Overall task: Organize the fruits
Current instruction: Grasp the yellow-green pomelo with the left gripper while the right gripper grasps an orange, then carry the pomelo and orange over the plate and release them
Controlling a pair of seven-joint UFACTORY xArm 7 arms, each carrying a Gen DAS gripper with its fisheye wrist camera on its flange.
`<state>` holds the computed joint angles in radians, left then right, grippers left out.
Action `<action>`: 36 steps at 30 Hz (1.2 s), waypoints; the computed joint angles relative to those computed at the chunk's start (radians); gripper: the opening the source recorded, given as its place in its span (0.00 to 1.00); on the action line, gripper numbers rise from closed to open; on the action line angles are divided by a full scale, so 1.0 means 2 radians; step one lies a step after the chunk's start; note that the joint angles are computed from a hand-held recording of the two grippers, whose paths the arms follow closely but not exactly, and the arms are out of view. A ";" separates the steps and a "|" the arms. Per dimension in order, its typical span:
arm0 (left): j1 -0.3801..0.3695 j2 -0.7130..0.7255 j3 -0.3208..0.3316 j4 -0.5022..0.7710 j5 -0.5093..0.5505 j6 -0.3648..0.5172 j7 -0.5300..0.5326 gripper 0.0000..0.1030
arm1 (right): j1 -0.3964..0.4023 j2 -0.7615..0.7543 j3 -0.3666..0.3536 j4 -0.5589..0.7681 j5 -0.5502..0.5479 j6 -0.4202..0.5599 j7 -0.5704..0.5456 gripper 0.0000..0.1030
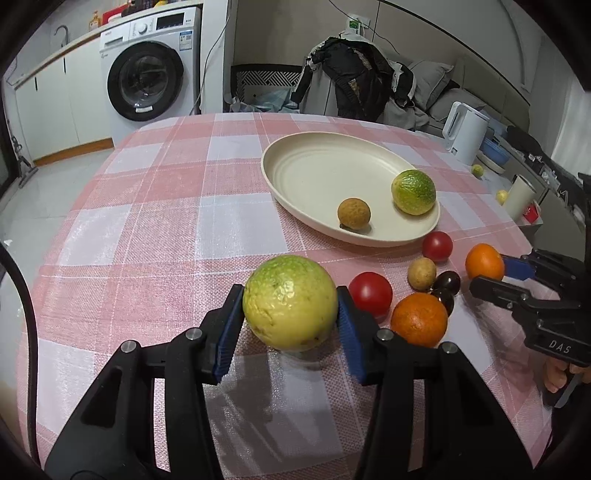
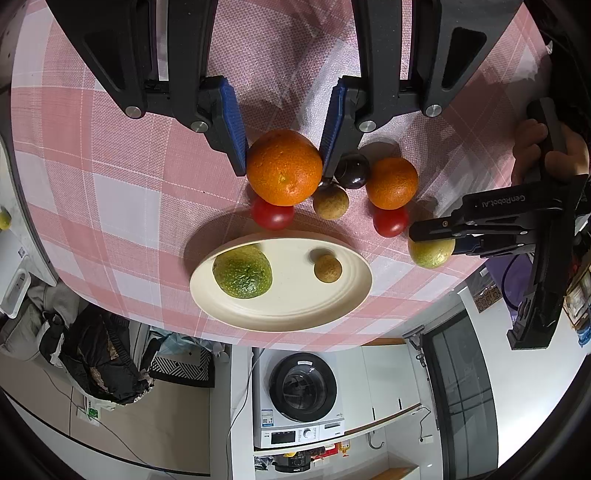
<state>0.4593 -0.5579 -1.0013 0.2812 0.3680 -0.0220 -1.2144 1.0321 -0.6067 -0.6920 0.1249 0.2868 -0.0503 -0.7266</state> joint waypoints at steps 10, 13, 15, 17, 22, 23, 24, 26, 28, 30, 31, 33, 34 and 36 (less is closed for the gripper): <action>-0.034 -0.043 0.020 -0.002 0.007 0.013 -0.014 0.44 | 0.015 -0.013 -0.031 0.001 -0.007 -0.014 0.000 0.39; -0.033 -0.049 0.021 -0.001 0.007 0.006 -0.014 0.44 | 0.018 -0.026 -0.043 0.000 -0.010 -0.015 -0.002 0.39; -0.024 -0.047 0.016 0.002 0.006 0.000 -0.013 0.44 | 0.020 -0.037 -0.049 -0.001 -0.011 -0.016 -0.004 0.39; -0.016 -0.044 0.011 0.005 0.003 -0.007 -0.010 0.44 | 0.021 -0.046 -0.052 -0.001 -0.009 -0.011 -0.005 0.39; 0.017 -0.033 -0.013 0.018 -0.005 -0.020 0.002 0.44 | 0.052 -0.051 -0.077 0.015 0.005 0.000 -0.016 0.39; 0.017 -0.032 -0.013 0.018 -0.008 -0.020 0.005 0.44 | 0.059 -0.049 -0.081 0.019 0.010 0.000 -0.017 0.39; 0.022 -0.029 -0.017 0.021 -0.009 -0.021 0.009 0.44 | 0.068 -0.047 -0.086 0.025 0.014 0.004 -0.018 0.39; 0.038 -0.026 -0.030 0.029 -0.011 -0.022 0.013 0.44 | 0.079 -0.043 -0.091 0.032 0.023 0.006 -0.020 0.39; 0.050 -0.020 -0.037 0.036 -0.014 -0.025 0.018 0.44 | 0.088 -0.037 -0.091 0.039 0.031 0.007 -0.022 0.39; 0.064 -0.015 -0.046 0.042 -0.016 -0.030 0.024 0.44 | 0.098 -0.029 -0.093 0.047 0.036 0.007 -0.023 0.39; 0.070 -0.014 -0.050 0.045 -0.017 -0.030 0.026 0.44 | 0.103 -0.024 -0.094 0.051 0.039 0.007 -0.023 0.39; 0.084 -0.009 -0.059 0.051 -0.019 -0.033 0.033 0.44 | 0.112 -0.018 -0.097 0.057 0.043 0.005 -0.025 0.39; 0.089 -0.007 -0.062 0.053 -0.021 -0.035 0.036 0.44 | 0.119 -0.015 -0.101 0.061 0.044 0.005 -0.026 0.39; 0.102 -0.007 -0.072 0.057 -0.024 -0.037 0.041 0.44 | 0.129 -0.008 -0.107 0.067 0.049 0.006 -0.024 0.39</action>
